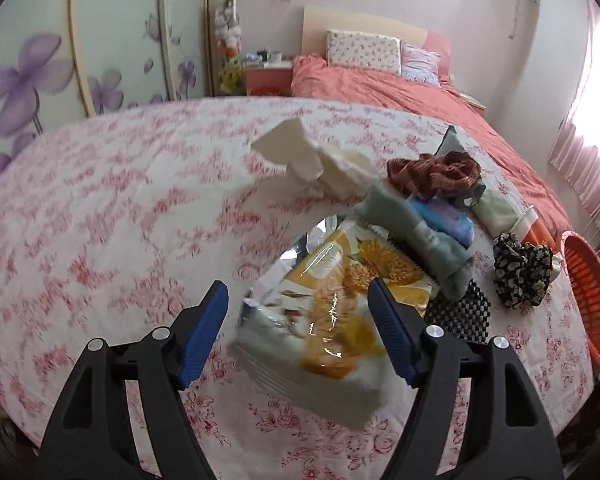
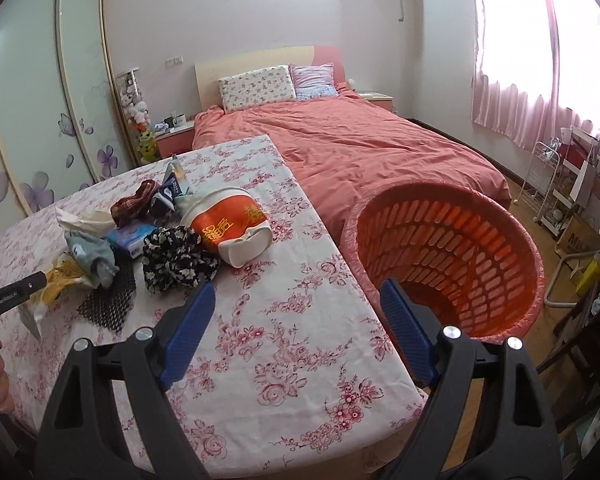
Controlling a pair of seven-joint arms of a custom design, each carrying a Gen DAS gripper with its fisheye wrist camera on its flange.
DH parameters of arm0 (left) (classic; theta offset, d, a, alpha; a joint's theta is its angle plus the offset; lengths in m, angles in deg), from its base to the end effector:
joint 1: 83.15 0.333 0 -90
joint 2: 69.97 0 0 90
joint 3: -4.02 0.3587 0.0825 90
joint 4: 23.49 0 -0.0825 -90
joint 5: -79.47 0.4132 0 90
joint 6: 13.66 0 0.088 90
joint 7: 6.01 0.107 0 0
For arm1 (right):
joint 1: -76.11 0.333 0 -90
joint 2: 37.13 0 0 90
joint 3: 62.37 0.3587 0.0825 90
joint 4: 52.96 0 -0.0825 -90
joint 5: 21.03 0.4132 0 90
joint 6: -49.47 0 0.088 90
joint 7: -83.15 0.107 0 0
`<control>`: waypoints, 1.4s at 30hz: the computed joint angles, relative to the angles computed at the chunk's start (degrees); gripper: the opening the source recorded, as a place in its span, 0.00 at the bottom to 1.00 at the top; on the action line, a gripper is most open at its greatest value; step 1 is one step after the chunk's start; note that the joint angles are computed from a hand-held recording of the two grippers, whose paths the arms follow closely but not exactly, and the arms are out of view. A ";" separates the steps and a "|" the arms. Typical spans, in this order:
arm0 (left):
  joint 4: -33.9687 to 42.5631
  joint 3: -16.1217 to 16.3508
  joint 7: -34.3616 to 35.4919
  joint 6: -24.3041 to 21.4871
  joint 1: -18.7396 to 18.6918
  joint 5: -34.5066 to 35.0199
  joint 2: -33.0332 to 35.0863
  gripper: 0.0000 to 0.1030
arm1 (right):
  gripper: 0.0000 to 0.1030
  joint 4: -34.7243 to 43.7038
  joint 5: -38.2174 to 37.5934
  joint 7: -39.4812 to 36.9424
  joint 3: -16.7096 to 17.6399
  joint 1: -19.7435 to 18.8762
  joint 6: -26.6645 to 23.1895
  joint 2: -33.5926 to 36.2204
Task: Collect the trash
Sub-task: 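Return the left gripper to the table and grasp the snack bag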
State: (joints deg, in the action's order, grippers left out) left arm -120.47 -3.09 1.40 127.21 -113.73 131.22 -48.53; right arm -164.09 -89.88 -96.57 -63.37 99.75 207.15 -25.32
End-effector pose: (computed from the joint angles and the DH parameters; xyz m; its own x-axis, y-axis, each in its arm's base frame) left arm 0.5861 -0.4391 0.4489 0.1683 -0.9836 0.0647 -0.7168 -0.1672 -0.6769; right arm 0.5988 0.2917 0.4520 -0.1321 -0.9884 -0.0744 -0.6053 0.1398 -0.7837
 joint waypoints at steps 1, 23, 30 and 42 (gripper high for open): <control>-0.78 -0.17 -0.26 1.12 0.39 -0.60 -0.34 0.70 | 0.80 -0.04 0.10 -0.18 0.04 0.02 -0.07 0.00; -2.95 0.22 -4.89 4.45 -1.36 6.71 -1.99 0.79 | 0.80 0.19 1.78 -3.09 -0.04 1.08 -0.02 0.63; -1.07 -1.29 1.05 3.62 -0.27 2.99 0.19 0.83 | 0.80 0.25 2.29 -3.32 -0.06 1.12 0.57 0.92; 0.28 0.52 3.91 1.62 -1.74 -1.00 2.54 0.71 | 0.80 0.26 3.43 -4.08 -0.41 1.31 1.27 1.15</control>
